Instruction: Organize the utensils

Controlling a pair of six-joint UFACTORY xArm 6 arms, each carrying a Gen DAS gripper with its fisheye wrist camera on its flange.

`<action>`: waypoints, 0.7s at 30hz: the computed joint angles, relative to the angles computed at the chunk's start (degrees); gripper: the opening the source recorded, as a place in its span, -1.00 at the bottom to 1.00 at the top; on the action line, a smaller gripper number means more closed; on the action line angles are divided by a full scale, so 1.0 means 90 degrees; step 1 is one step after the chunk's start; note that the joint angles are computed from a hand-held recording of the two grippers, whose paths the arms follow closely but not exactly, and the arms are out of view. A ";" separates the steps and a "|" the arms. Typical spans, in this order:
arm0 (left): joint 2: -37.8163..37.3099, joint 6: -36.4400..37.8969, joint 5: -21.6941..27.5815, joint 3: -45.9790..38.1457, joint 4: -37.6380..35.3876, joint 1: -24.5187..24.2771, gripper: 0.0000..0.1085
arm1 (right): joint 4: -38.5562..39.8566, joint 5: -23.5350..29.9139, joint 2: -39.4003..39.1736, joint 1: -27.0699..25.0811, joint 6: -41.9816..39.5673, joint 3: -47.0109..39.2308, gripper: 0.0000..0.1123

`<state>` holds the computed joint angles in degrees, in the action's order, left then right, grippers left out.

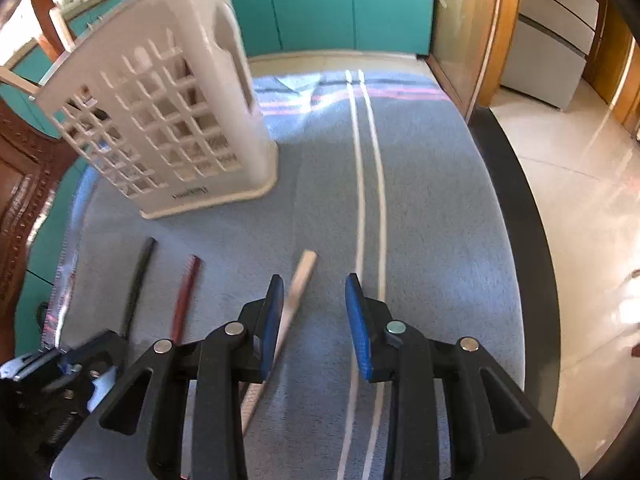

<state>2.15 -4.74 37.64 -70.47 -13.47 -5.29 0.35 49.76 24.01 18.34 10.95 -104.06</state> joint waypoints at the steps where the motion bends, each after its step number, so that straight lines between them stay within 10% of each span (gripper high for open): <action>1: 0.0002 -0.0143 -0.0050 -0.0003 0.0133 -0.0005 -0.59 | 0.0043 0.0040 0.0016 -0.0013 -0.0005 -0.0020 -0.43; 15: 0.0589 -0.0836 -0.0081 -0.0619 0.0991 -0.0123 -0.36 | -0.0246 0.0190 0.0445 0.0166 -0.0286 -0.0547 -0.49; 18: 0.0622 -0.1391 -0.0004 -0.0672 0.1553 -0.0191 -0.84 | -0.0199 0.0178 0.0398 0.0228 -0.0645 -0.0481 -0.72; 21: 0.0509 -0.1154 0.0087 -0.0573 0.0961 -0.0086 -0.87 | 0.0013 0.0136 0.0284 0.0214 -0.1117 -0.0335 -0.83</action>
